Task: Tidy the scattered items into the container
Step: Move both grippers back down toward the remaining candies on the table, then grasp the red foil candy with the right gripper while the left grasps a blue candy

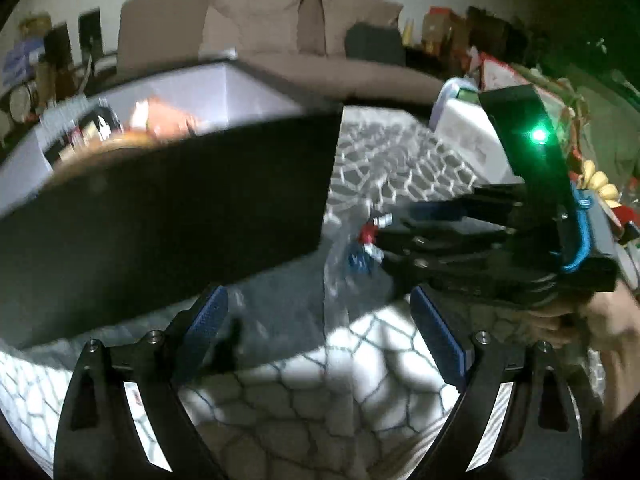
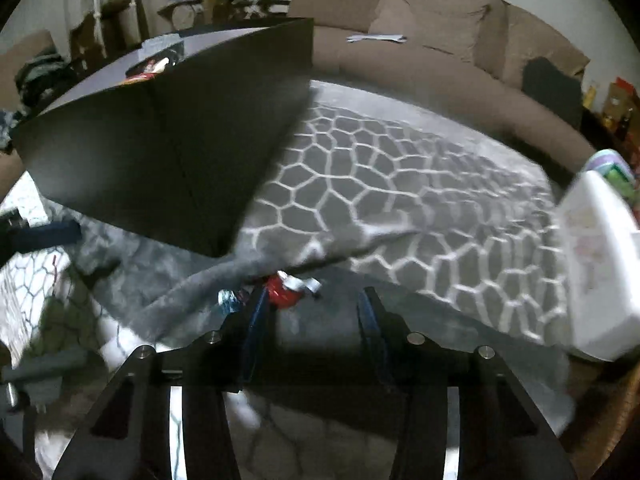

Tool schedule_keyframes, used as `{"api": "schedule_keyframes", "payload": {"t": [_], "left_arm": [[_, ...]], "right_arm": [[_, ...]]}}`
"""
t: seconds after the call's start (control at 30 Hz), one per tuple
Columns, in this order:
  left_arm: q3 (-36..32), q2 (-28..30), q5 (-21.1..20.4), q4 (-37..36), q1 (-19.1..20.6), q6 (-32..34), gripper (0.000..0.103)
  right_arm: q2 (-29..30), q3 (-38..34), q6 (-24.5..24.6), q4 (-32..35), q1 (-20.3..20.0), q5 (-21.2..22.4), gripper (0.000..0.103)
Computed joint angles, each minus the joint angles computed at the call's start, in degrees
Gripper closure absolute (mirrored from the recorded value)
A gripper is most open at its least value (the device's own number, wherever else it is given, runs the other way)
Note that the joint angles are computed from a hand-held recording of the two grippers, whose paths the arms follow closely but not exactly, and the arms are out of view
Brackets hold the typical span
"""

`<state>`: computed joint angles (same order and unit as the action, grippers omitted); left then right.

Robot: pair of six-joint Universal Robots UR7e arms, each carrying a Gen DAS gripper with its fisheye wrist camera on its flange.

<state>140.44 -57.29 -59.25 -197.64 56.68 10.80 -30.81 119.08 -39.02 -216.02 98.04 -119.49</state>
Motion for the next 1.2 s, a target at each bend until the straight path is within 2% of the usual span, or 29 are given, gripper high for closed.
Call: {"api": "schedule_keyframes", "payload": {"t": [0.07, 0.2, 0.23, 0.3, 0.43, 0.53, 0.57, 0.63, 0.67, 0.7, 0.77, 0.8, 0.83, 0.87, 0.9, 0.93, 0.97, 1.0, 1.07, 1.1, 1.13, 1.2], "left_arm": [[0.22, 0.41, -0.54, -1.27, -0.02, 0.17, 0.011], [0.14, 0.96, -2.63, -2.06, 1.04, -0.79, 0.011], [0.03, 1.16, -3.48, -2.06, 1.59, -1.41, 0.011], [0.27, 1.26, -5.16, -2.06, 1.89, -2.12, 0.011], [0.21, 4.70, -2.39, -6.73, -0.30, -1.42, 0.011], [-1.53, 5.98, -3.25, -7.01, -1.76, -1.38, 0.011], [-2.56, 6.71, -1.46, -6.12, -2.66, -2.23, 0.011], [-5.62, 8.65, 6.18, -0.43, -4.68, -8.04, 0.012], [-6.84, 9.11, 7.57, 2.42, -4.58, -11.01, 0.015], [-8.09, 9.58, 6.97, 4.42, -3.67, -13.19, 0.018], [-9.76, 11.10, 5.30, 6.10, -1.33, -16.56, 0.043], [-9.65, 12.43, 6.45, 4.77, -1.25, -16.68, 0.047], [-9.03, 14.00, 9.67, 1.54, -2.62, -14.40, 0.054], [-9.23, 14.95, 10.49, 0.71, -2.74, -13.42, 0.058], [-9.40, 15.00, 8.92, -0.27, -2.09, -12.25, 0.059], [-9.08, 14.28, 4.94, -1.56, -1.04, -11.71, 0.066], [-8.93, 13.83, 2.84, -2.08, -0.20, -11.85, 0.073], [-8.65, 13.69, 2.45, -2.88, 0.13, -12.26, 0.079], [-7.58, 11.81, -2.49, -4.29, 2.24, -11.91, 0.086], [-6.83, 10.74, -4.05, -4.41, 2.98, -11.76, 0.089], [-5.58, 9.51, -5.01, -4.88, 3.37, -11.73, 0.094], [-3.34, 8.16, -3.28, -6.74, 2.38, -11.77, 0.097]], "right_arm": [[-0.15, -1.41, 2.10, 4.69, -0.15, -1.27, 0.055], [0.25, -0.66, 0.52, 2.36, -0.81, 1.82, 0.056], [-0.03, -0.37, 1.21, 2.06, -1.22, 2.99, 0.060], [-1.43, 0.28, 2.81, 2.83, -2.24, 5.44, 0.083], [-5.02, 2.89, 5.79, 3.20, -3.75, 10.78, 0.082], [-7.20, 4.14, 6.42, 1.45, -2.95, 8.63, 0.082], [-8.32, 4.75, 7.07, 1.18, -2.95, 8.17, 0.082], [-10.68, 6.37, 8.60, 0.45, -3.31, 8.58, 0.082], [-11.48, 7.04, 9.23, -0.42, -3.55, 9.13, 0.082], [-12.52, 7.75, 9.76, -0.90, -4.09, 10.42, 0.082], [-13.30, 9.02, 9.17, -2.35, -4.66, 11.79, 0.082], [-13.51, 9.01, 9.14, -2.25, -5.06, 11.88, 0.082], [-13.51, 9.10, 9.47, -2.07, -5.36, 11.87, 0.082], [-13.66, 8.88, 9.90, -1.27, -5.66, 11.92, 0.082], [-13.68, 8.76, 10.47, -0.49, -5.91, 12.28, 0.082], [-14.25, 8.98, 11.26, 0.99, -6.43, 13.98, 0.082], [-14.87, 9.44, 11.76, 1.78, -6.92, 15.89, 0.082], [-15.82, 10.21, 12.22, 2.44, -7.75, 19.39, 0.082], [-16.91, 11.13, 12.41, 2.78, -8.04, 22.87, 0.082], [-17.20, 11.39, 12.18, 2.53, -7.73, 23.14, 0.082], [-17.29, 11.55, 11.80, 2.12, -7.39, 23.04, 0.082], [-17.63, 11.85, 11.08, 1.50, -6.68, 22.47, 0.082]]}}
